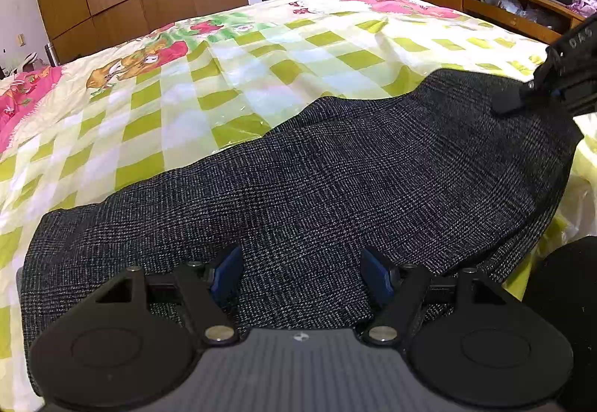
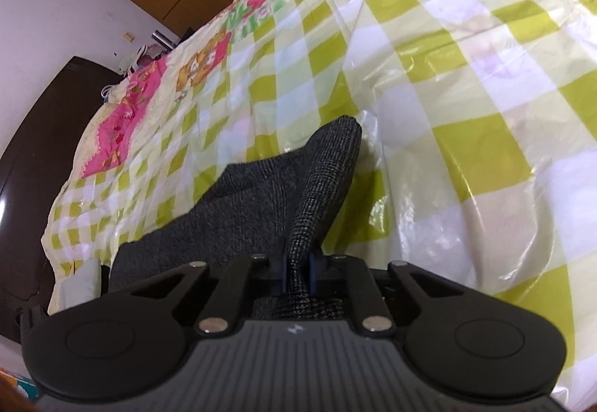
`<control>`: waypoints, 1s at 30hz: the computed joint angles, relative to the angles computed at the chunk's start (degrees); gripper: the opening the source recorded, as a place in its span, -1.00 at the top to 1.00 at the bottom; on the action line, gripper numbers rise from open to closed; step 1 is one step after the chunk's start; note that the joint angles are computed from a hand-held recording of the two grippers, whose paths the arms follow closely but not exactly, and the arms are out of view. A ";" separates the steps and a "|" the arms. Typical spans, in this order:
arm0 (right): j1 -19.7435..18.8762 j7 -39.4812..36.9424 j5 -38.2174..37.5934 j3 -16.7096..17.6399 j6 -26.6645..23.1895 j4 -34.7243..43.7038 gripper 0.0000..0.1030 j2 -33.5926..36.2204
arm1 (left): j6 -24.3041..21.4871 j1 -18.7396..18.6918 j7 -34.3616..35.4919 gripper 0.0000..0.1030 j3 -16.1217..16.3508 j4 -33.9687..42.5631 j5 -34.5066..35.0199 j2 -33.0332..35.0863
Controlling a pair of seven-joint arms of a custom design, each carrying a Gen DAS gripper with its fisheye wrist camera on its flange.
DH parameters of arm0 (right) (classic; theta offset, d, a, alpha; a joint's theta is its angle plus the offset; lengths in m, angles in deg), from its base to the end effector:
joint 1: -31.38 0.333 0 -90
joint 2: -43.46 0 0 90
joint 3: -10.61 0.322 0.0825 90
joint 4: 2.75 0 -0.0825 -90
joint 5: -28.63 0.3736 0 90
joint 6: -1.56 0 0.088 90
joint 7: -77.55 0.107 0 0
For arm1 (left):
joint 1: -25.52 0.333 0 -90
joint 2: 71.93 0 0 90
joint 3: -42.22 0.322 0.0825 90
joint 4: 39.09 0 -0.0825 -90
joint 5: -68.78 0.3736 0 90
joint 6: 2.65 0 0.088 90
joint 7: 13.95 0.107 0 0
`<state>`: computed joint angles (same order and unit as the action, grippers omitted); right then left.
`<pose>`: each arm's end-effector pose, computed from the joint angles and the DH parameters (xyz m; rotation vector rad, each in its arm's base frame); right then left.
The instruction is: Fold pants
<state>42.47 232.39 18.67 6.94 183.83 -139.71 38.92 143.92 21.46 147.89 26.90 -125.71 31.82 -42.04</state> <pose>0.5194 0.0831 0.4666 -0.8294 2.1278 -0.2404 0.7033 -0.1971 0.4362 -0.6671 2.5910 -1.0346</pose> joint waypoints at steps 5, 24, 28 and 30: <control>-5.03 8.79 -10.28 4.14 -1.83 2.24 0.81 -0.49 | 0.12 0.89 0.80 -0.57 -0.35 0.11 -1.27 -0.05; -0.47 -0.83 -5.33 6.68 -8.63 22.83 0.82 9.45 | 2.46 6.74 3.51 -0.58 1.00 3.60 -1.06 2.54; -0.56 -7.46 -1.25 9.77 -12.16 31.95 0.83 16.13 | 1.12 6.97 2.27 -0.57 1.06 5.09 -1.54 3.98; -0.39 -10.17 -0.16 11.07 -14.26 36.84 0.83 19.67 | 0.46 7.35 1.80 -0.56 0.77 5.75 -2.06 4.65</control>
